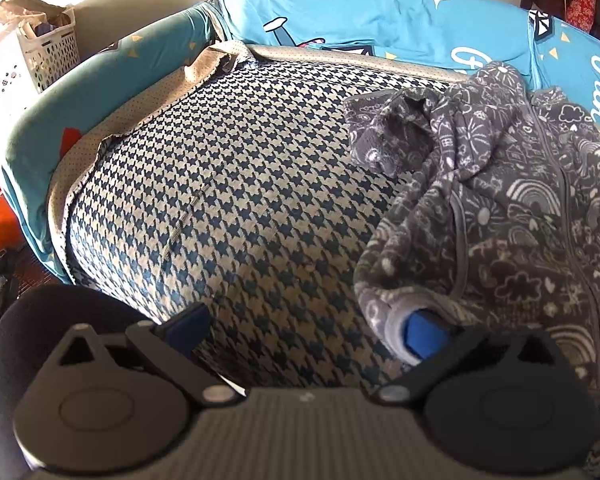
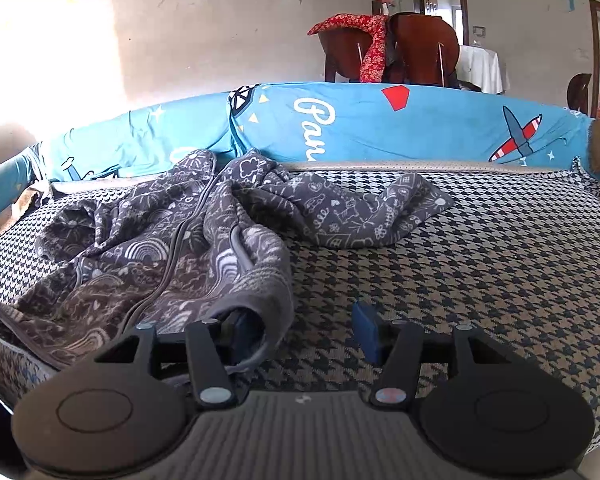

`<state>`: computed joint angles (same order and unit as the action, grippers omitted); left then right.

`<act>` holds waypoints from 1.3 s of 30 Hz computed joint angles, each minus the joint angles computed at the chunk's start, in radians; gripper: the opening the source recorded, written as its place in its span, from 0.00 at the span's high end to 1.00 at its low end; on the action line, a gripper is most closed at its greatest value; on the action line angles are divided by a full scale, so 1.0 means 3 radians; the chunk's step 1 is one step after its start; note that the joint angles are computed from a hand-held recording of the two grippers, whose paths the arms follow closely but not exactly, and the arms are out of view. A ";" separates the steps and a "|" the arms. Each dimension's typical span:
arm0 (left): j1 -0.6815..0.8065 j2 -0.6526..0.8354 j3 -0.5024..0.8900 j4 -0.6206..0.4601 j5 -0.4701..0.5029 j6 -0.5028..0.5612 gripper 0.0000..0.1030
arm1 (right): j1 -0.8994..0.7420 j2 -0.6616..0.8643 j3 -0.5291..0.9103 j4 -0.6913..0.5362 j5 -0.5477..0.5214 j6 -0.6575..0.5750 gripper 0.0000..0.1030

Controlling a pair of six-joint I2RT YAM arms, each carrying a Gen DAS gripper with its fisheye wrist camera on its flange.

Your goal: Fold clothes

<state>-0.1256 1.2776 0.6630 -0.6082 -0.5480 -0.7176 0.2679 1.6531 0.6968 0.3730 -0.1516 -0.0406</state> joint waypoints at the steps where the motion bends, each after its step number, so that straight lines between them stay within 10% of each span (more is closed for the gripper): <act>1: -0.0011 0.0001 0.0003 0.0003 -0.0009 -0.0002 0.00 | 0.0003 -0.0014 -0.0012 -0.0014 -0.0004 -0.0015 0.45; 17: -0.0108 -0.0048 0.0102 0.0172 -0.0103 0.0120 0.00 | -0.0041 -0.0332 -0.0229 -0.0067 -0.0837 -0.0064 0.38; 39: -0.0182 0.0090 0.0263 0.0497 0.0137 0.0482 0.00 | -0.0184 -0.0095 0.0318 -0.0297 -0.0998 0.0511 0.36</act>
<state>-0.1803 1.3048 0.7420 -0.4592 -0.5068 -0.5729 0.2129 1.6247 0.7923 0.2838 -0.4511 0.1127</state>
